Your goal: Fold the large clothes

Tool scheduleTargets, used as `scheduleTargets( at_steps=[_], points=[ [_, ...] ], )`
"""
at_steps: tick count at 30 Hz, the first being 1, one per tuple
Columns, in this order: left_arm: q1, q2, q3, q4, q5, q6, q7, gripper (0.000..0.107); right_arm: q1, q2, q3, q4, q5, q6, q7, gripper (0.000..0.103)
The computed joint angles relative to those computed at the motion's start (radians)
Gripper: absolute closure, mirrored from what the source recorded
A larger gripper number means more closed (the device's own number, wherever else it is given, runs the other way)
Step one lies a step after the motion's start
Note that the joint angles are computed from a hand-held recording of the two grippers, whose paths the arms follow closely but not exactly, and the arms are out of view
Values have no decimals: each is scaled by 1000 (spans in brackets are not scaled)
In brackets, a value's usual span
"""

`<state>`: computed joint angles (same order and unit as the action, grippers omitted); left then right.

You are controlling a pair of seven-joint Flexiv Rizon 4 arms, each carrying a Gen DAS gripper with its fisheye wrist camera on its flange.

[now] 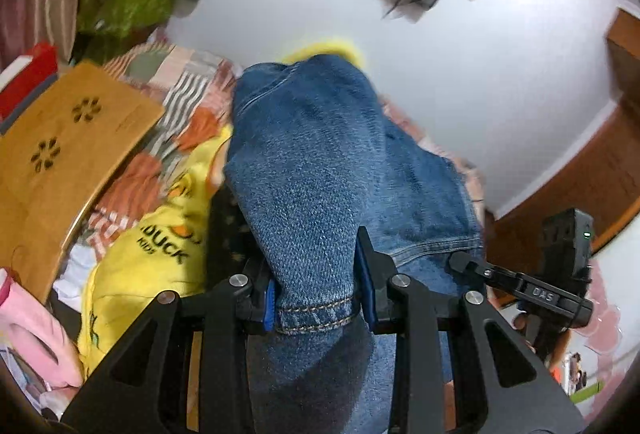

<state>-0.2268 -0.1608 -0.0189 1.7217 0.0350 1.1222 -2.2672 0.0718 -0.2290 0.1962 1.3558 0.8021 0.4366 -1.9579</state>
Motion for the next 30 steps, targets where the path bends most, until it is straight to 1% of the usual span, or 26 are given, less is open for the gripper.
scheduleTargets(
  at_steps=[2, 4, 7, 9, 10, 11, 12, 14, 18, 20, 21, 23, 25, 30],
  points=[
    [9, -30, 6, -9, 1, -28, 2, 73, 27, -38, -3, -4, -43, 20, 38, 76],
    [2, -53, 23, -29, 51, -64, -8, 70, 38, -74, 1, -5, -70, 29, 69, 76],
    [-21, -72, 42, -63, 151, -106, -18, 65, 17, -111, 15, -14, -50, 15, 107, 73],
    [-30, -66, 43, -65, 181, -119, -17, 63, -1, -112, 24, -14, -39, 2, 108, 71],
    [-32, -60, 42, -60, 188, -122, -15, 63, -2, -105, 26, -7, -48, 5, 100, 69],
    [-31, -56, 40, -58, 188, -127, -14, 62, 4, -90, 26, 10, -72, 18, 94, 67],
    [-33, -50, 38, -56, 188, -139, -18, 62, 11, -76, 24, 26, -96, 34, 90, 63],
    [-37, -41, 36, -59, 199, -165, -35, 61, 33, -25, 19, 85, -163, 89, 83, 62],
    [-71, -6, 29, -75, 305, -247, -98, 60, 60, 45, 5, 173, -266, 137, 75, 61],
    [-94, 19, 19, -84, 384, -310, -137, 59, 62, 64, -5, 201, -285, 130, 70, 60],
    [-103, 33, 13, -79, 418, -325, -158, 59, 59, 85, -7, 227, -292, 131, 59, 59],
    [-102, 60, -5, -52, 422, -329, -162, 57, 64, 117, -13, 277, -308, 171, 36, 58],
    [-101, 89, -22, -16, 411, -335, -172, 57, 65, 158, -22, 329, -327, 205, 23, 55],
    [-110, 152, -70, 27, 446, -408, -238, 57, 58, 237, -56, 379, -309, 184, 0, 55]
  ],
)
